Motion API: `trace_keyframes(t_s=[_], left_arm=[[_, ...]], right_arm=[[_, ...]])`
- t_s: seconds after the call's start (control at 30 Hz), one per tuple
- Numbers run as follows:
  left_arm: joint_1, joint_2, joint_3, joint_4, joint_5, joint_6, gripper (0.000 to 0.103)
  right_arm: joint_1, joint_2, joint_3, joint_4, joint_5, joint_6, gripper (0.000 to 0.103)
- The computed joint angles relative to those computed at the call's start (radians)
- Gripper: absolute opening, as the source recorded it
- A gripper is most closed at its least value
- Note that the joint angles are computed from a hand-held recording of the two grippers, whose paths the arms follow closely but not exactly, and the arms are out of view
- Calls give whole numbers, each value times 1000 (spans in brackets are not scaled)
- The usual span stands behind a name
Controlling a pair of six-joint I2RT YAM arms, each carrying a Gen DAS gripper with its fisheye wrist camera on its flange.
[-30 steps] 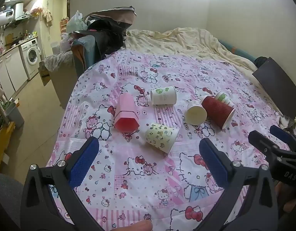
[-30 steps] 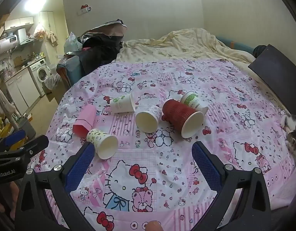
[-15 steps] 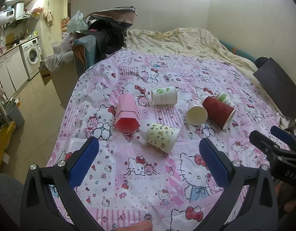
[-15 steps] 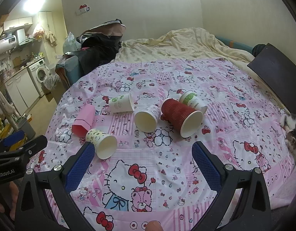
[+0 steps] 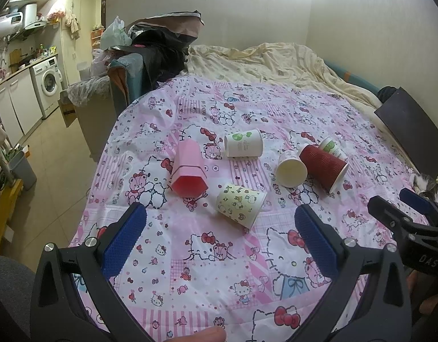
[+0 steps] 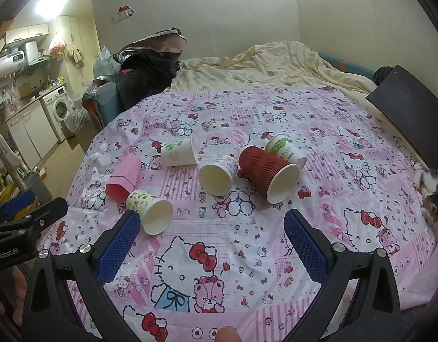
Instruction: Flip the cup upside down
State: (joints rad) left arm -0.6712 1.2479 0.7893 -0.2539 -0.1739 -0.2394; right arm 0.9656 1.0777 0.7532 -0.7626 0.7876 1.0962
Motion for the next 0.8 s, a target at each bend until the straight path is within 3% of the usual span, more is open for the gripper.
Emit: trace_keyframes(t_s=[0.8], left_arm=[[1, -3, 2, -3, 1, 0, 103]], right_arm=[[-1, 2, 8, -6, 4, -12, 103]])
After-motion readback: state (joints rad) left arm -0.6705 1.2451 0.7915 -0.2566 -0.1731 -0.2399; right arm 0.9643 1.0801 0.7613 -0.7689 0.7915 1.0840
